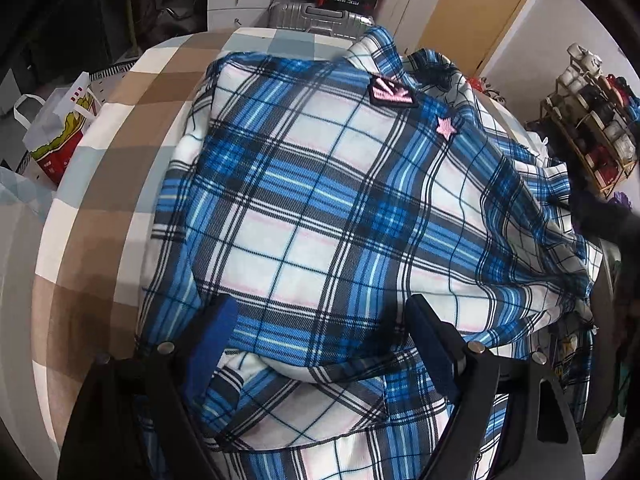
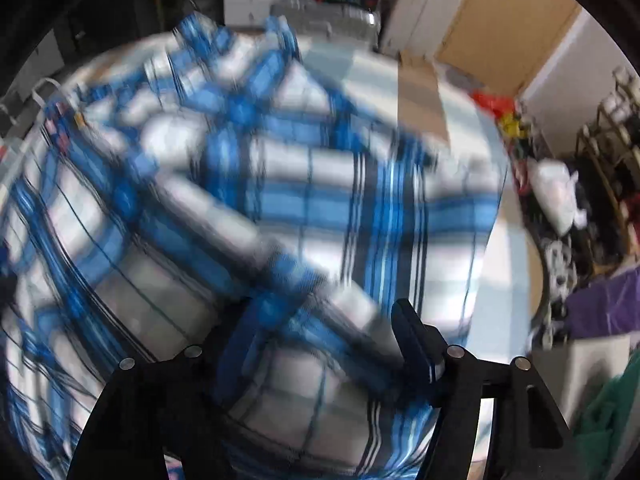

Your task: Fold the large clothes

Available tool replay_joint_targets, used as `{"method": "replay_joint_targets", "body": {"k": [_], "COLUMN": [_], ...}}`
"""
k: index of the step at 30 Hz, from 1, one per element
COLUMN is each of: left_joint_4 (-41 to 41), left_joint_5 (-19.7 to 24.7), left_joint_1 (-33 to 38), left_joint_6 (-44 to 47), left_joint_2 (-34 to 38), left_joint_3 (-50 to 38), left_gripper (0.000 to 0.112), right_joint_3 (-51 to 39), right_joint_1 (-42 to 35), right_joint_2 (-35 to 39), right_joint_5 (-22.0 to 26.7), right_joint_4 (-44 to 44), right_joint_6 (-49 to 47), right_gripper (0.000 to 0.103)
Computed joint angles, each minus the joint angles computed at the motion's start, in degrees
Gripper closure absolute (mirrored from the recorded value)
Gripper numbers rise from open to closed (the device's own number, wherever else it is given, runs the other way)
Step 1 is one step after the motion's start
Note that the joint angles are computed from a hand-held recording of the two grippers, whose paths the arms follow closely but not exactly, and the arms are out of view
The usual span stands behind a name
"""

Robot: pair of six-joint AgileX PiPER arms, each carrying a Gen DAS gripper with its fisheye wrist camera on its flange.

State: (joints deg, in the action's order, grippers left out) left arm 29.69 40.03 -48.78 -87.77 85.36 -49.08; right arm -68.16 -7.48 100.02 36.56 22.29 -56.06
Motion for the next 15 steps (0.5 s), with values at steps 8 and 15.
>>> {"method": "replay_joint_targets", "body": {"k": [8, 15], "left_joint_4": [-0.9, -1.6], "left_joint_5": [-1.8, -1.6], "left_joint_1": [1.7, 2.7], "left_joint_6": [2.9, 7.7], "left_joint_2": [-0.6, 0.2], "left_joint_3": [1.2, 1.1], "left_gripper": [0.030, 0.030], "right_joint_3": [-26.0, -50.5], "right_joint_1": [16.6, 24.7], "right_joint_2": [11.4, 31.8], "right_joint_5": [6.3, 17.5], "right_joint_4": [-9.2, -20.8], "right_joint_6": [18.9, 25.9], "right_gripper": [0.045, 0.049]}}
